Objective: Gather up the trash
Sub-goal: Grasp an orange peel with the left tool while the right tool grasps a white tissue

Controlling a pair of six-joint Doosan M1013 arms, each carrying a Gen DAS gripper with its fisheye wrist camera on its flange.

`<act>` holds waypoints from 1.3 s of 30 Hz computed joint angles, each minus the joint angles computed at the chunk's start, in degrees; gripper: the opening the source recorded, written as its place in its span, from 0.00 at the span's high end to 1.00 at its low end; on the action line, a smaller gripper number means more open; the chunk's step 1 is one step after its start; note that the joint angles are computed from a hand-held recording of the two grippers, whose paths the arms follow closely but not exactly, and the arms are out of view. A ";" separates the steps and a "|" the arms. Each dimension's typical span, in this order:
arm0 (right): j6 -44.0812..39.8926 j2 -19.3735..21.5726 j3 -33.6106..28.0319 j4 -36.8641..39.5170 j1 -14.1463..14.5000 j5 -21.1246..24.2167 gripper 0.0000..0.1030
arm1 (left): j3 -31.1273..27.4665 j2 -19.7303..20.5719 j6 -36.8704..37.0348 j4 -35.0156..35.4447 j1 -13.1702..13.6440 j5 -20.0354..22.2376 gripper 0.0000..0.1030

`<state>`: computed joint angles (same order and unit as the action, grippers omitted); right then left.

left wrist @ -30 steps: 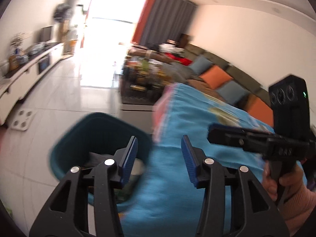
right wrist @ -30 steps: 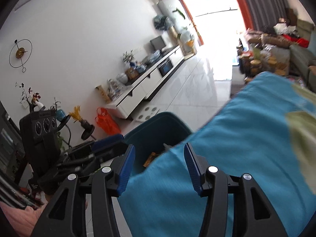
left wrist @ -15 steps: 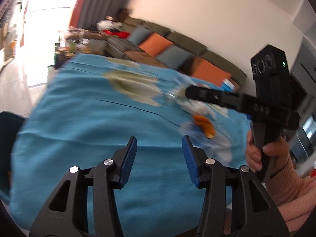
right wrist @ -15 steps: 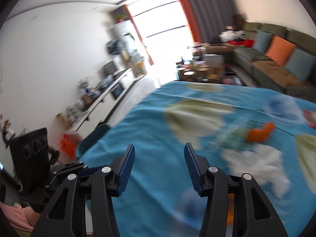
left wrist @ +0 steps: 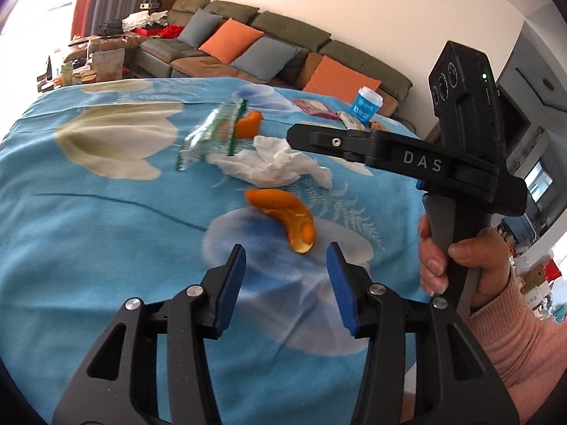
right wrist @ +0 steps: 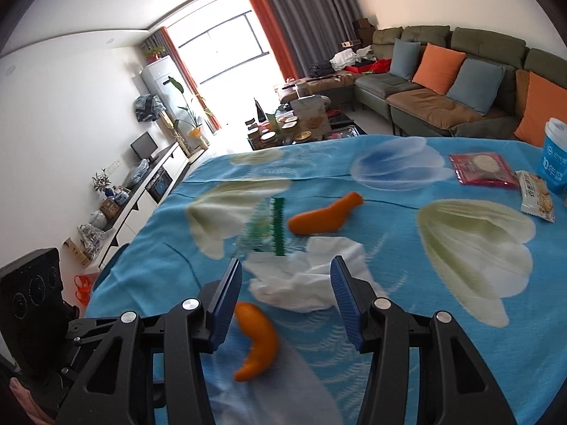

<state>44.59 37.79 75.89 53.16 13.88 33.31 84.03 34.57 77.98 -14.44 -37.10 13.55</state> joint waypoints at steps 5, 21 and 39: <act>2.38 1.17 -1.33 -1.94 -0.40 0.96 0.47 | -3.83 2.04 -4.43 4.95 -0.52 3.82 0.56; 6.21 2.89 -3.45 -6.40 -0.31 2.51 0.47 | -8.63 4.60 -9.68 11.40 -0.61 9.89 0.87; 10.74 3.09 -4.28 -12.47 0.31 3.86 0.75 | 1.56 -1.91 -22.10 21.71 -0.17 1.49 0.89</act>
